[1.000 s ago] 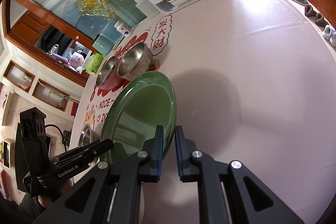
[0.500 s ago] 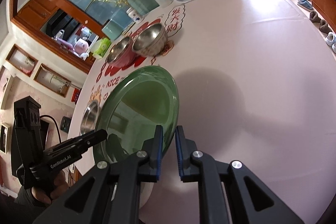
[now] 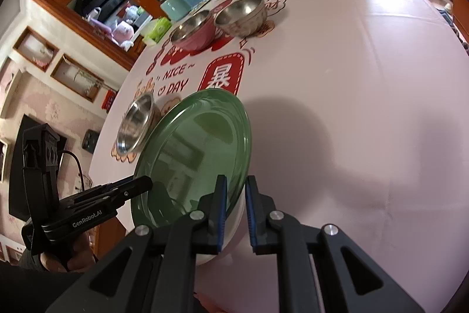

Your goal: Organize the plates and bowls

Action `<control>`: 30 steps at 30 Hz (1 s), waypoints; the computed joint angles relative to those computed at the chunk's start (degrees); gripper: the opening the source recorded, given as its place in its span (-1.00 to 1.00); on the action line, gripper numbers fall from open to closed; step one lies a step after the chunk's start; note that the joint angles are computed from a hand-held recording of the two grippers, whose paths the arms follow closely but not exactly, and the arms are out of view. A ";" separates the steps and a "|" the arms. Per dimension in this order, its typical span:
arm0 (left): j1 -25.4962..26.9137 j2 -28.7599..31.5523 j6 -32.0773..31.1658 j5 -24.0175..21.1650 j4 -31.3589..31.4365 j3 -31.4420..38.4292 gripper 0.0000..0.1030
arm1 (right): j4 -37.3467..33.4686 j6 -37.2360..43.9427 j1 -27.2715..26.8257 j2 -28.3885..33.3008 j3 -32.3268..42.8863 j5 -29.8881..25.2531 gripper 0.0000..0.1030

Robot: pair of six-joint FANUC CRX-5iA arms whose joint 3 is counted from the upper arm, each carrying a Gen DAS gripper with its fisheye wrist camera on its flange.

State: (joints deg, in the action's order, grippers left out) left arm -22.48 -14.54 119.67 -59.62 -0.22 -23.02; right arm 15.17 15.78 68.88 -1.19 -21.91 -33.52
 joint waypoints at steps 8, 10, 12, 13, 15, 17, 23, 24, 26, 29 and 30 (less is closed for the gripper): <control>1.45 -3.60 0.42 -1.20 0.40 -3.23 -0.49 | -2.56 4.31 1.75 2.64 3.61 -3.65 -0.76; 1.80 -4.20 0.69 -1.48 0.33 -3.78 -0.49 | -3.58 6.10 2.05 3.67 5.03 -5.05 -0.75; 2.20 -4.73 0.98 -1.74 0.23 -4.29 -0.49 | -4.23 7.77 2.32 4.57 6.24 -6.21 -0.74; 2.37 -5.00 1.03 -1.85 0.19 -4.52 -0.49 | -4.43 8.52 2.43 5.00 6.78 -6.67 -0.74; 2.70 -5.32 1.39 -2.15 -0.02 -4.77 -0.49 | -4.84 9.84 2.54 5.59 7.58 -7.30 -0.73; 3.10 -5.92 1.94 -2.34 -0.15 -5.21 -0.49 | -5.39 11.38 2.72 6.29 8.67 -8.44 -0.72; 3.78 -6.31 2.94 -2.68 -0.72 -5.41 -0.49 | -7.78 16.10 2.63 8.89 12.31 -11.55 -0.63; 3.95 -6.37 2.95 -2.68 -0.66 -5.52 -0.49 | -8.05 16.57 2.60 9.16 12.66 -11.79 -0.61; 4.16 -6.45 3.12 -2.76 -0.64 -5.65 -0.49 | -8.67 17.93 2.60 9.91 13.63 -12.58 -0.56; 4.12 -6.28 3.75 -3.04 -1.12 -5.46 -0.49 | -9.28 18.95 2.48 10.33 14.18 -12.88 -0.55; 4.23 -6.24 3.81 -3.08 -1.16 -5.45 -0.49 | -9.49 19.27 2.41 10.47 14.35 -12.96 -0.55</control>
